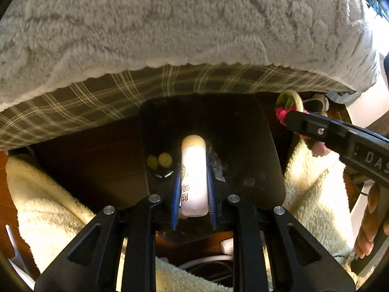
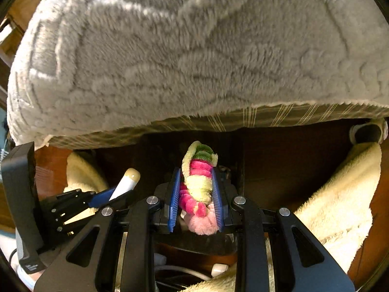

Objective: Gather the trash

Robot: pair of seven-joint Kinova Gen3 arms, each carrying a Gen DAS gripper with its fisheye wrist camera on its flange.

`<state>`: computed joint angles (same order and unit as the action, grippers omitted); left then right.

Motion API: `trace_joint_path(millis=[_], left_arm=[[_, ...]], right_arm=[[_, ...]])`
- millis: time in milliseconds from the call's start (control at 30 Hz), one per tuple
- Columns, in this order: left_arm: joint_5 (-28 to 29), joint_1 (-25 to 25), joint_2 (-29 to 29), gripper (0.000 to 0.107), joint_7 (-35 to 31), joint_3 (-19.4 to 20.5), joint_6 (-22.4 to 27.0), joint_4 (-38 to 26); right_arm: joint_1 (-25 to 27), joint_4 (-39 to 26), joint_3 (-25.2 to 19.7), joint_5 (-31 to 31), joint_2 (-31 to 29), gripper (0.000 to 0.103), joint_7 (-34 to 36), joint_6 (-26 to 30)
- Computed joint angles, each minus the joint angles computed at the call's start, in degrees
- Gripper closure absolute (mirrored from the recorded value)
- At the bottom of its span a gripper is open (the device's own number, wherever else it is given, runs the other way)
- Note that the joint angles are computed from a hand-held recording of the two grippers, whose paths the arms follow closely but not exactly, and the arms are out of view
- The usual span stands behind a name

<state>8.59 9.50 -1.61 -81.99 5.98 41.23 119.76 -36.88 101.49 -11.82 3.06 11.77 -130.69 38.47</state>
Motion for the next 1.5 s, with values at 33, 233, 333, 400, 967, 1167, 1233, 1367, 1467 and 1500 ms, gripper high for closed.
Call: trace_joint_path(millis=[33, 233, 333, 400, 967, 1167, 1233, 1367, 1467, 1500], left_arm=[[0.04, 0.03, 0.11, 0.089, -0.02, 0.03, 0.01, -0.02], [-1.0, 0.71, 1.52, 0.088, 2.01, 0.72, -0.67, -0.09], [-1.63, 1.01, 0.7, 0.085, 3.09, 0.53, -0.53, -0.03], [-2.69, 0.96, -0.43, 0.072, 4.07, 0.61, -0.34, -0.03], [-25.31, -4.71, -19.13, 0.013, 23.54, 11.15, 4.4, -11.58], [-26.27, -7.34, -22.85, 0.013, 20.88, 12.53, 5.28, -17.29], [-26.95, -9.54, -22.75, 0.013, 21.21, 14.88, 7.32, -20.09], [-28.28, -12.87, -24.69, 0.013, 21.81, 17.72, 8.72, -22.21], [-27.82, -13.66, -25.87, 0.013, 20.98, 17.53, 8.96, -23.4], [-27.28, -13.63, -26.39, 0.013, 20.59, 17.08, 8.59, -23.57]], right_arm=[[-0.09, -0.07, -0.05, -0.03, 0.14, 0.077, -0.02, 0.14], [-1.72, -0.73, 0.53, 1.73, 1.12, 0.074, -2.49, 0.45], [-1.64, -0.72, 0.91, 2.46, 0.14, 0.06, -3.53, 1.18], [-1.88, -0.85, 1.24, 3.78, -0.84, 0.046, -5.2, 1.57], [-4.87, -10.13, -8.11, 40.61, -13.53, 0.003, -32.38, 18.99], [-6.52, -14.51, -11.26, 48.66, -14.73, 0.003, -31.48, 26.54], [-6.09, -15.33, -12.04, 49.37, -15.74, 0.003, -31.28, 26.77], [-6.88, -16.51, -14.83, 54.96, -15.3, 0.003, -33.94, 30.63], [-8.18, -17.69, -15.23, 57.56, -14.79, 0.003, -34.56, 32.7], [-8.54, -17.99, -15.24, 58.27, -14.8, 0.003, -34.74, 33.19]])
